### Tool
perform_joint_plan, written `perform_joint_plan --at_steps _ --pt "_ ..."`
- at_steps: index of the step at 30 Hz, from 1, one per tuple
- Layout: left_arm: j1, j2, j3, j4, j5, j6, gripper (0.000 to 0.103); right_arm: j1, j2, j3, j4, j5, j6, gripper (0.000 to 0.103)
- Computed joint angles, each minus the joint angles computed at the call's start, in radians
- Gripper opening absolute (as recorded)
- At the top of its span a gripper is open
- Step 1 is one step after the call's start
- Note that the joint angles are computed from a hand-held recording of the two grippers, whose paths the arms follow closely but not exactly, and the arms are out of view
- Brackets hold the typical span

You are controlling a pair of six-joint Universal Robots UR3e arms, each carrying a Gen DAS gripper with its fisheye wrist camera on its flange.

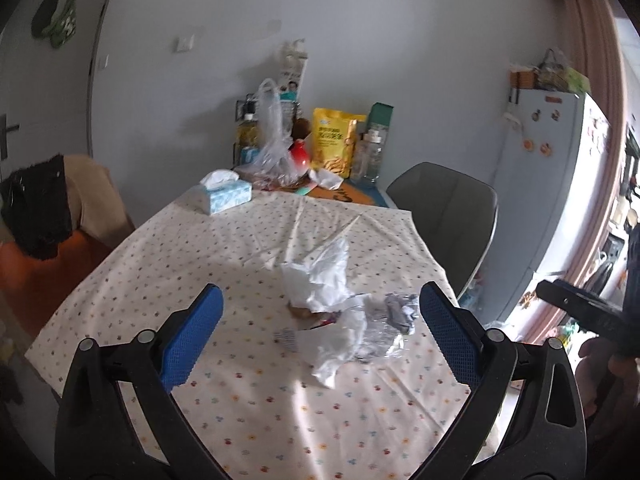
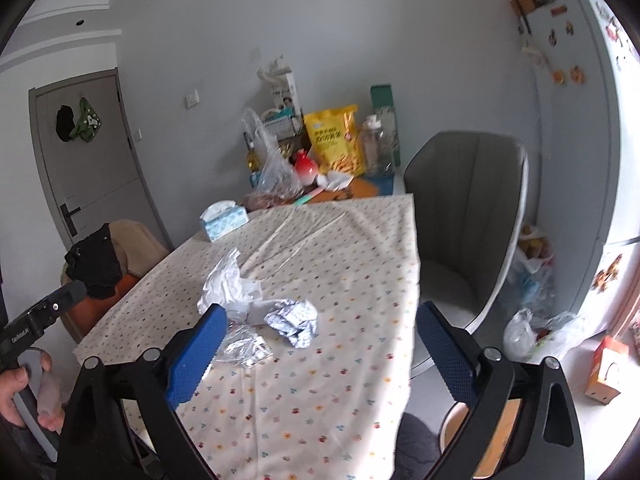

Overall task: Collect trash
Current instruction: 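Reach the right gripper to the clear plastic bottle and close on it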

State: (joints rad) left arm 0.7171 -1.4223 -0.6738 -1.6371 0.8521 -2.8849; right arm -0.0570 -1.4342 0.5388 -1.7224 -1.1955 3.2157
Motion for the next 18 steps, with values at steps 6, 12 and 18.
perform_joint_plan --at_steps 6,12,18 --pt "-0.006 -0.031 -0.05 -0.031 -0.004 -0.001 0.081 0.048 0.079 -0.034 0.027 0.014 -0.002 0.081" --pt "-0.122 -0.033 -0.234 0.106 0.054 -0.081 0.08 0.083 0.126 -0.042 0.039 0.018 0.009 0.073" --pt "-0.241 -0.064 -0.365 0.227 0.114 -0.153 0.077 0.094 0.155 -0.022 0.051 0.049 0.028 0.065"
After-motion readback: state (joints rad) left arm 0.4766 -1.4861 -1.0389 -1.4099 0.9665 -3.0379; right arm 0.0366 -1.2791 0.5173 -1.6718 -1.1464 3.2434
